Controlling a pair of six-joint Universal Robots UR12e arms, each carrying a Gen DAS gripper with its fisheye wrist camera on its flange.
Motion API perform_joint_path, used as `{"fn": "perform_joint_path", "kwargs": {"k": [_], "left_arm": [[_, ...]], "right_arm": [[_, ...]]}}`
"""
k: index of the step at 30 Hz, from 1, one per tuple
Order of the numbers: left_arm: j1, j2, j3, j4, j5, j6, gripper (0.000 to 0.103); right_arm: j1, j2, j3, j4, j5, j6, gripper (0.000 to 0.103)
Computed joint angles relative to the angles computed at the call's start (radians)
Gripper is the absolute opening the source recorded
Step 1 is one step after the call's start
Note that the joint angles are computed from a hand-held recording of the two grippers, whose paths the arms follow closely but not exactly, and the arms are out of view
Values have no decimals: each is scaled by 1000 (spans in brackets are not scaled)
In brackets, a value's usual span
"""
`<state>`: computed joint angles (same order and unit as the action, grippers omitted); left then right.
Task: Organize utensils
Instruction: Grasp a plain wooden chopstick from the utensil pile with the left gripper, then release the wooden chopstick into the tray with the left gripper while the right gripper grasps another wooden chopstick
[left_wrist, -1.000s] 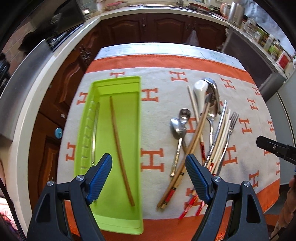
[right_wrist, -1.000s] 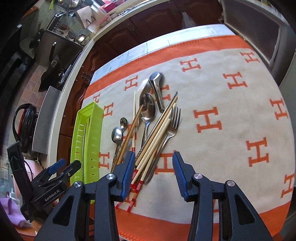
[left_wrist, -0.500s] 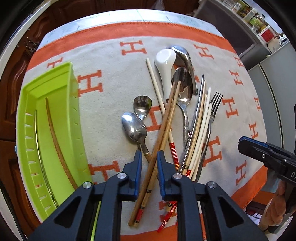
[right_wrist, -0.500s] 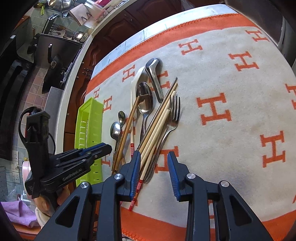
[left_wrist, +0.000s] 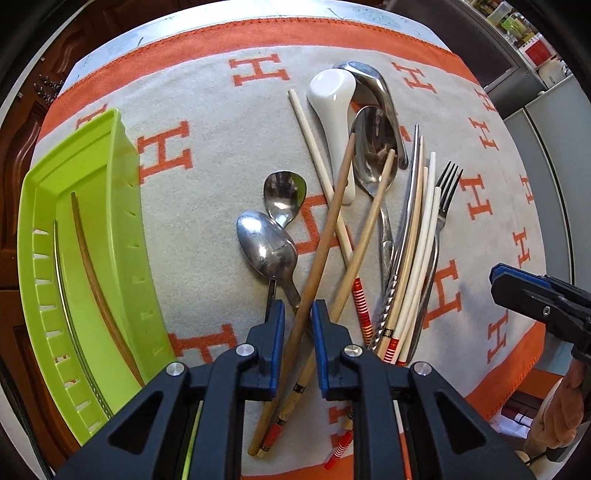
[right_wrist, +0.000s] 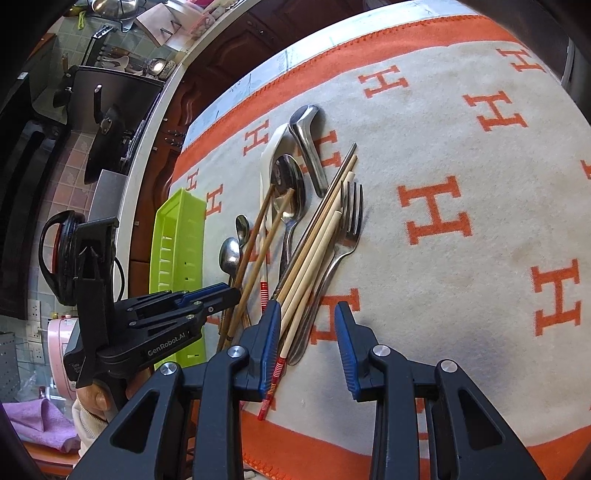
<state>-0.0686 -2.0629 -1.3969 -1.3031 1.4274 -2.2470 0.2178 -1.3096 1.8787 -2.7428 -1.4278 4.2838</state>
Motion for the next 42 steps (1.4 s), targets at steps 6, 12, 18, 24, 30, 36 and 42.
{"fn": "perform_joint_path", "kwargs": {"k": [6,12,18,24,30,36,42], "left_arm": [[-3,-1,-6,0,3,-7,11],[13,19,-17,5,-33,-8,4],[45,34,-4,-38,-98,-24,4],[96,67,-4,-38,-172,-29,4],[152,83,11,35,-207,-78,4],[187,43,60,64,-178,-133,4],[187,15,59,106,-133,-143,4]], "right_arm": [[-2,3,1,-1,8,5,31],[-2,11,-5,-7,25,-1,31],[1,30,-31,-4,47,-21,31],[6,74,-98,31,91,-82,31],[16,140,-195,75,94,-113,31],[20,206,-289,158,63,-121,28],[15,242,-326,205,69,-105,22]]}}
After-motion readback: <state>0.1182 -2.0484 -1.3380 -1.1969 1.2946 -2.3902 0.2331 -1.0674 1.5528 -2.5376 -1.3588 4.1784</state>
